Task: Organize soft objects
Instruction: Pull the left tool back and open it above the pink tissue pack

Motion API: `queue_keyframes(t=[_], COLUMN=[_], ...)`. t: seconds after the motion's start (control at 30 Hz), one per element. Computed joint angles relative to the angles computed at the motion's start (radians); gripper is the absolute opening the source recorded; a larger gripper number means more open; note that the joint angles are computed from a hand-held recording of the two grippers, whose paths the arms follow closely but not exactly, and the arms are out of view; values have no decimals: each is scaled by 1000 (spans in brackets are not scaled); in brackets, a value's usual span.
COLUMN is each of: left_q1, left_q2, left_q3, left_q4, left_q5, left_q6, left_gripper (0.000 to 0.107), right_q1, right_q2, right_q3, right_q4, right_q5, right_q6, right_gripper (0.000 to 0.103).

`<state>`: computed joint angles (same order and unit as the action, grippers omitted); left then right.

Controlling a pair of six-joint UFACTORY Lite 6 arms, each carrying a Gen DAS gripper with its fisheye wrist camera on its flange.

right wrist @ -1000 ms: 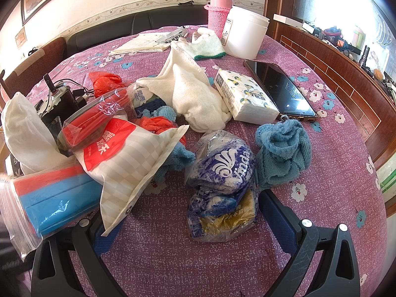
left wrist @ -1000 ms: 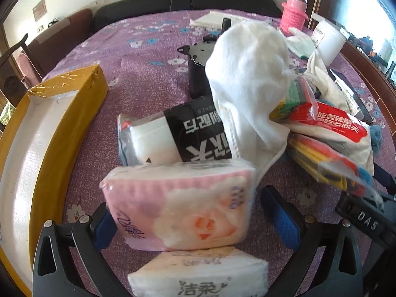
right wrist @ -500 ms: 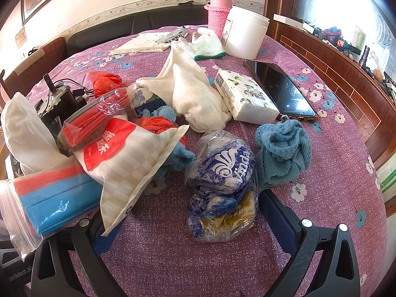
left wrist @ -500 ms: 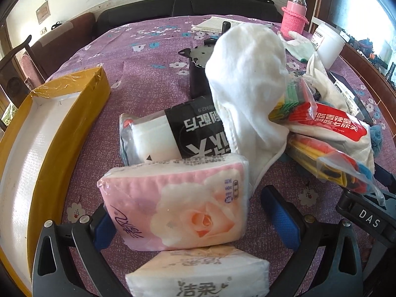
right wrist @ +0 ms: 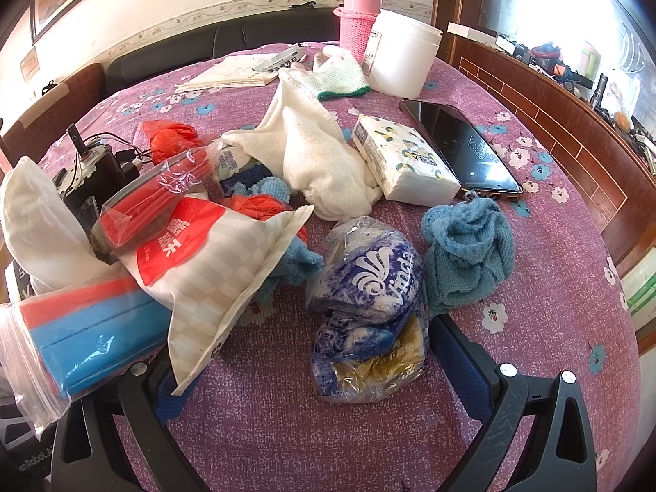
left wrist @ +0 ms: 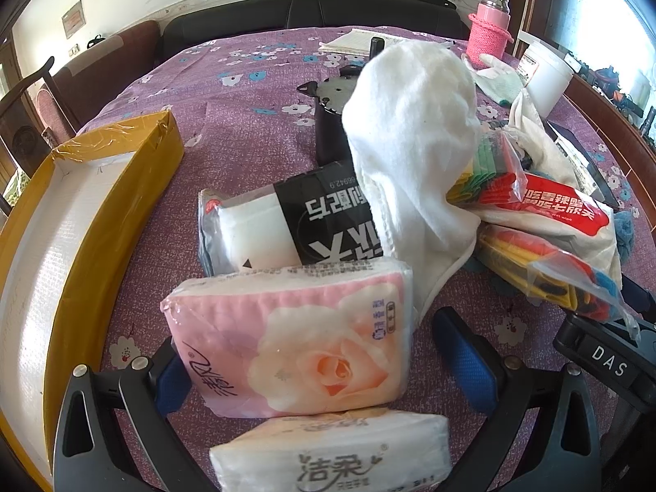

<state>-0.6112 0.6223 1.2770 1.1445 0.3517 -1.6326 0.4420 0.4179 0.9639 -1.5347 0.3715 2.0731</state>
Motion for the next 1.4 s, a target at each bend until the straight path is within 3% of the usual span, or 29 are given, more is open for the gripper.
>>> queue_keyframes(t=[0.23,0.33,0.43,0.5,0.57,0.6,0.7,0.8,0.9,0.97,1.03,1.1,1.13,1.2,1.27,1.4], left_q1=[-4,-4,22,48,79,76,4,-34,45,136,206,250,255,228,167,65], left_q2=[9,11,-1,-67,-197,-270,-519,-721,-907,-1000,-1051,-1037,-1014,-1010,-942,-837], left_q3=[11,14,15,-55,-186,-240,-404,-555,-649,-696,-732,-736,-736,-771,-768,-741], left_q4=[1,-5,-132,-198,-112,-7,307,495,427,379,352,281,303,356,430,491], left_q5=[9,7,-33,-104,-222,-228,-85,34,11,-34,-95,-144,-149,-141,-135,-99], left_q6=[-6,6,169,212,88,-15,-311,-478,-381,-309,-268,-188,-211,-280,-378,-469], left_gripper=[103,103,103,100,95,95,95,96,100,100,100,100,100,100,100,100], right_q1=[-32,-40,-45,-49,-69,-75,-72,-26,3,93,232,313,317,232,142,72], right_q2=[-35,-34,-18,-30,-46,-55,-69,-46,-252,-462,-670,-788,-788,-696,-642,-557], right_q3=[-37,-12,15,-7,-35,-47,-52,-24,-189,-347,-484,-556,-548,-463,-442,-464], right_q4=[-28,157,246,169,34,-18,60,141,-93,-241,-242,-265,-258,-227,-291,-479], right_q5=[-54,-64,-67,-81,-114,-125,-126,-47,-38,88,298,423,423,308,218,199], right_q6=[-23,-209,-296,-223,-93,-38,-121,-237,-2,203,281,313,295,214,278,489], right_gripper=[102,102,103,103,103,103,103,102,92,93,103,103,103,103,103,103])
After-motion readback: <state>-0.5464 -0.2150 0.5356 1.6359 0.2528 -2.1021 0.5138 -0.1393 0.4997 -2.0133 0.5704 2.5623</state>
